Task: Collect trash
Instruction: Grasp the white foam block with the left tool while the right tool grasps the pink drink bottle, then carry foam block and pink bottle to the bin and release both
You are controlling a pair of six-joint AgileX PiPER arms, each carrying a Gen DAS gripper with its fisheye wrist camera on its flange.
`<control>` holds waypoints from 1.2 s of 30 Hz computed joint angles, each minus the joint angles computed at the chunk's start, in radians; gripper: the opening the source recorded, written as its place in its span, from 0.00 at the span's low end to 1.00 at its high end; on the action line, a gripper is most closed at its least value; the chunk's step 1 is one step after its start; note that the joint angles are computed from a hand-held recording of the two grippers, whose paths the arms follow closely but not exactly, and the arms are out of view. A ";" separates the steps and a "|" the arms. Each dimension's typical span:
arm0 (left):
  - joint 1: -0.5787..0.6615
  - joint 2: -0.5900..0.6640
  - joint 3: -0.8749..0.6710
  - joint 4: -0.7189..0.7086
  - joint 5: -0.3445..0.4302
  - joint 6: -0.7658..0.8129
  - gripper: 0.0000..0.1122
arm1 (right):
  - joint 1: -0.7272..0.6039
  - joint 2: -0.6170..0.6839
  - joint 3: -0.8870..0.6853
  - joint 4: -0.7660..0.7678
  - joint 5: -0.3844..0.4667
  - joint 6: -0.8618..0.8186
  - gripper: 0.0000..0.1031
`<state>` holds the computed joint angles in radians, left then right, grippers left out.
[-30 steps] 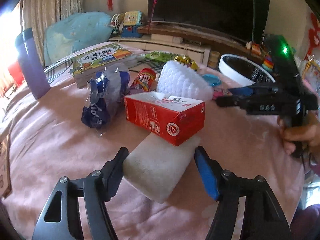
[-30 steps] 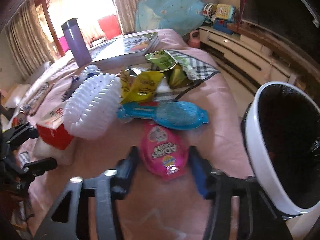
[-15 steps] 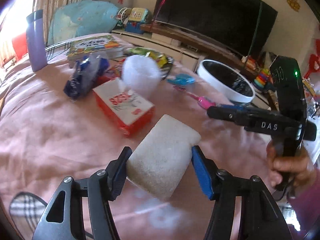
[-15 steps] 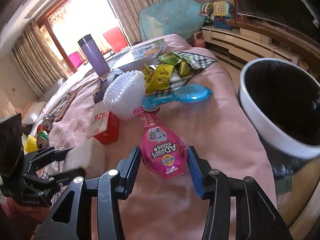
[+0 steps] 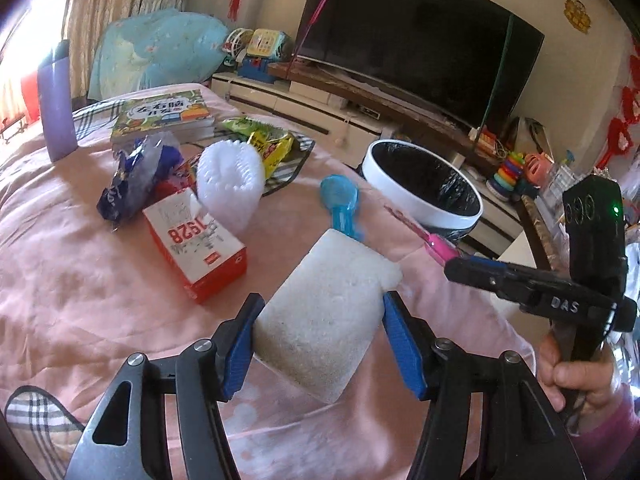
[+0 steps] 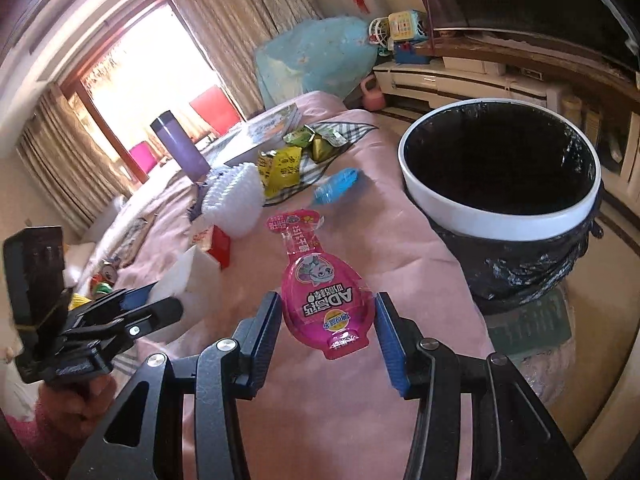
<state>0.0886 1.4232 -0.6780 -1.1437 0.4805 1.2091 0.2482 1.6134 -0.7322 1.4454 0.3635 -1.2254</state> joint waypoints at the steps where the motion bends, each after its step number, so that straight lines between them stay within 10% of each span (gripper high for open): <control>1: -0.009 -0.001 0.004 -0.009 -0.008 0.003 0.53 | -0.003 -0.011 0.009 0.008 0.010 -0.007 0.47; 25: -0.345 0.258 -0.350 0.342 -0.172 -0.467 0.53 | -0.300 -0.002 -0.067 -0.119 0.029 0.010 0.47; 36: -0.414 0.511 -0.713 0.695 -0.105 -0.838 0.54 | -0.376 0.124 -0.257 -0.292 0.060 0.157 0.47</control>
